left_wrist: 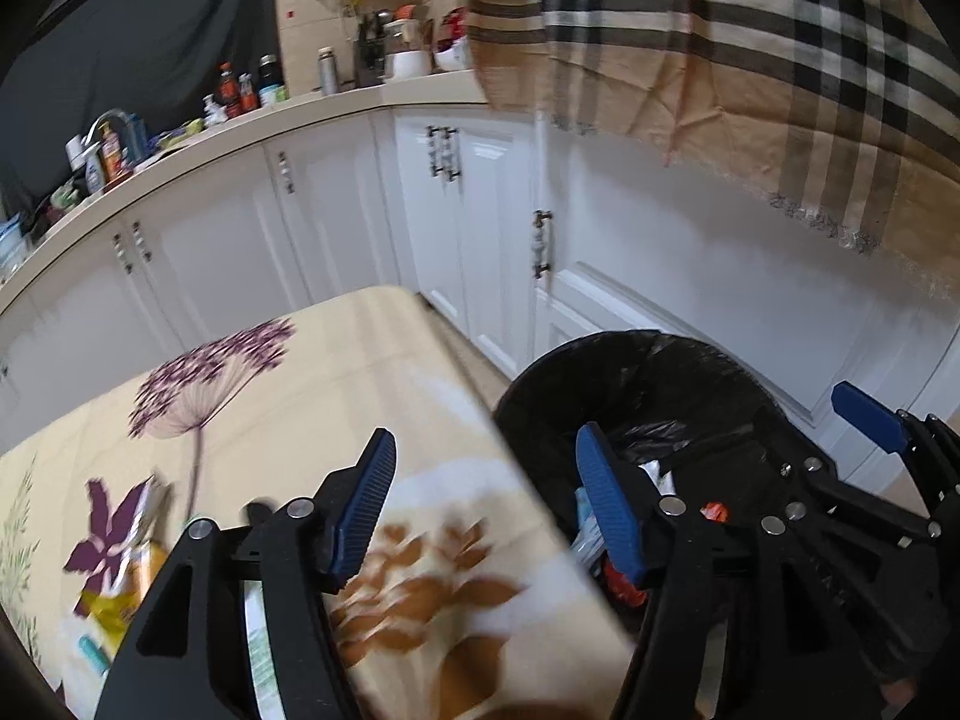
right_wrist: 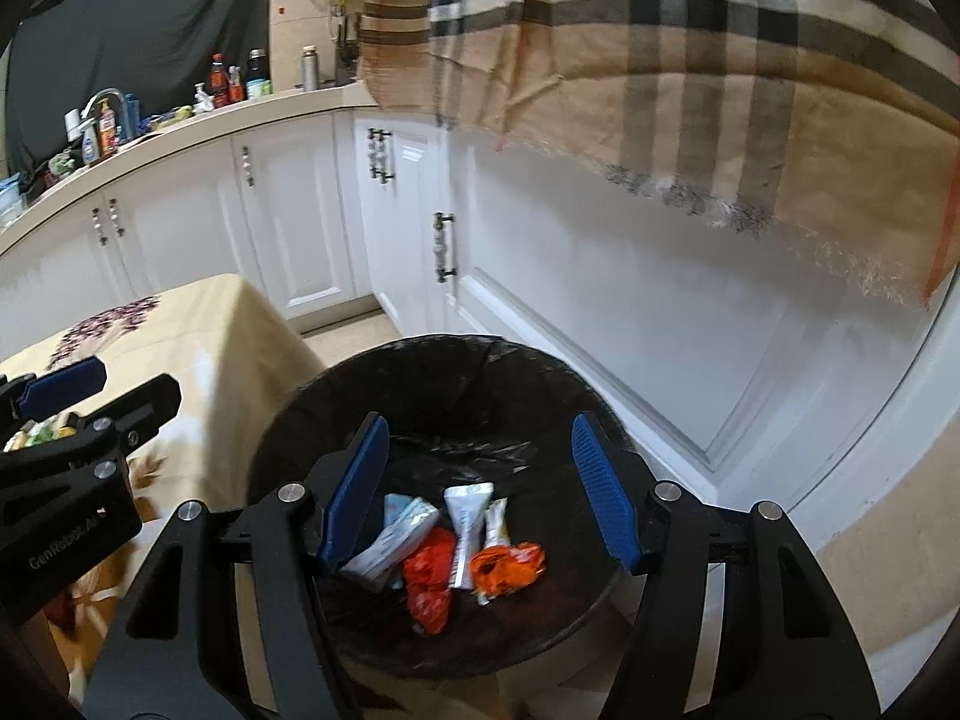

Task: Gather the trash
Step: 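Carry the white-blue tube over the bin and open the left tool, then return the right tool to the table and grasp the red spray can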

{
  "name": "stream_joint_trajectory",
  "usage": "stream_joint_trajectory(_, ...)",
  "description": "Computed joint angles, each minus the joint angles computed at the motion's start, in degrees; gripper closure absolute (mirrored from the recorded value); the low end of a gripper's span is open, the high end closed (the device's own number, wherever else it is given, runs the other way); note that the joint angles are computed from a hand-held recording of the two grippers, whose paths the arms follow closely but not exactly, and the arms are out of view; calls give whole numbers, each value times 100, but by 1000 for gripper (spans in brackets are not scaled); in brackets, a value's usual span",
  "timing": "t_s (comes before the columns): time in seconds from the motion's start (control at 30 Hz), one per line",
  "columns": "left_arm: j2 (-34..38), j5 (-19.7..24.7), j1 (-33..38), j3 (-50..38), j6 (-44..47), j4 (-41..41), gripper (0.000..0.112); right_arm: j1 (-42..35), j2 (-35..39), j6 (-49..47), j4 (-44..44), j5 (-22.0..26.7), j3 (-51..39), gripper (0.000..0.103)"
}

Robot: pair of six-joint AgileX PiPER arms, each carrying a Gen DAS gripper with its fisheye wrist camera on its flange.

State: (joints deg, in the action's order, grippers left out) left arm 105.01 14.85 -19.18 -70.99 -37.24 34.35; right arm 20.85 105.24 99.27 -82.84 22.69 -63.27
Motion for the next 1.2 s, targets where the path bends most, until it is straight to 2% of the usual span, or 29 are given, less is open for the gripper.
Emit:
stream_joint_trajectory(0.3, -1055, -179, 694, 1274, -740, 814, 47, 792, -419, -494, 594, 112, 119, 41)
stream_joint_trajectory(0.4, -1336, -227, 990, 1621, -720, 813, 47, 1065, -464, -724, 866, 138, 46, 41)
stream_joint_trajectory(0.6, -1824, -362, 1785, 2217, -129, 326, 46, 1508, -348, -1365, 1470, 168, -224, 41)
stream_joint_trajectory(0.87, -2123, -549, 2691, 2654, 1237, -816, 46, 2052, 41, -2407, 2425, 361, -737, 43)
stream_joint_trajectory(0.97, -2137, -594, 2977, 2729, 1932, -1431, 45, 2132, 182, -2857, 2847, 406, -911, 49)
stream_joint_trajectory(1.07, -2156, -639, 3313, 2805, 3110, -2541, 45, 2207, 321, -3269, 3260, 492, -1088, 49)
stream_joint_trajectory(1.2, -2151, -683, 3600, 2877, 4186, -3554, 45, 2270, 435, -3599, 3608, 545, -1217, 50)
